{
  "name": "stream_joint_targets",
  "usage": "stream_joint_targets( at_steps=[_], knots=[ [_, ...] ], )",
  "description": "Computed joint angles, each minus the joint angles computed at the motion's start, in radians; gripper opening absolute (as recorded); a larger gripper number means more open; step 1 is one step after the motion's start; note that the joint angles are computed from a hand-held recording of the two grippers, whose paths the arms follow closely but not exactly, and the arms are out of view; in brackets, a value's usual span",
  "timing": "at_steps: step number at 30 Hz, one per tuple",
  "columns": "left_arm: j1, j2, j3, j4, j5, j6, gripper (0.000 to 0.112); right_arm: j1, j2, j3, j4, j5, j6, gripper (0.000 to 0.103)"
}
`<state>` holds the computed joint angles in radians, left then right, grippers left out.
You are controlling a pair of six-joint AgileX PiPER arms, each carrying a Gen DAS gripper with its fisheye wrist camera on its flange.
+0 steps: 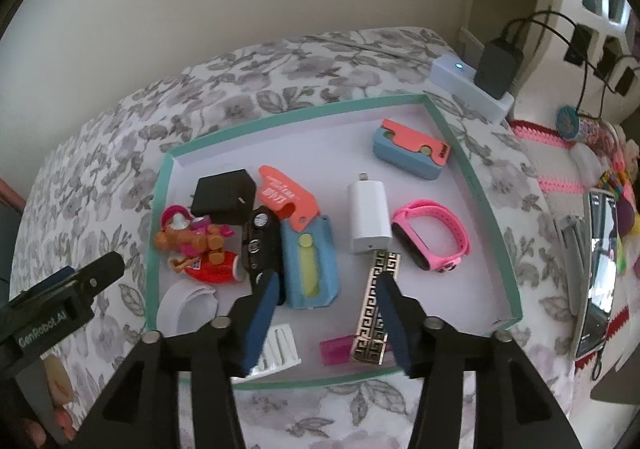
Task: Organize rigid objects
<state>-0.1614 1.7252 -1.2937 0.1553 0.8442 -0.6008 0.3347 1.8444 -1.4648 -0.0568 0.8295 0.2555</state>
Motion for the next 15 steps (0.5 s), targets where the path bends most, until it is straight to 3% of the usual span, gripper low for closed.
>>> stream_joint_targets(
  at_steps=[4,15],
  knots=[
    [0.012,-0.039,0.049,0.018,-0.020,-0.020,0.095,0.022,-0.002,0.004,-0.002,-0.008,0.001,0.067],
    [0.045,-0.129,0.140,0.002,-0.049,0.000,0.096,0.090,-0.032,0.035,-0.053,-0.031,0.048,0.096]
  ],
)
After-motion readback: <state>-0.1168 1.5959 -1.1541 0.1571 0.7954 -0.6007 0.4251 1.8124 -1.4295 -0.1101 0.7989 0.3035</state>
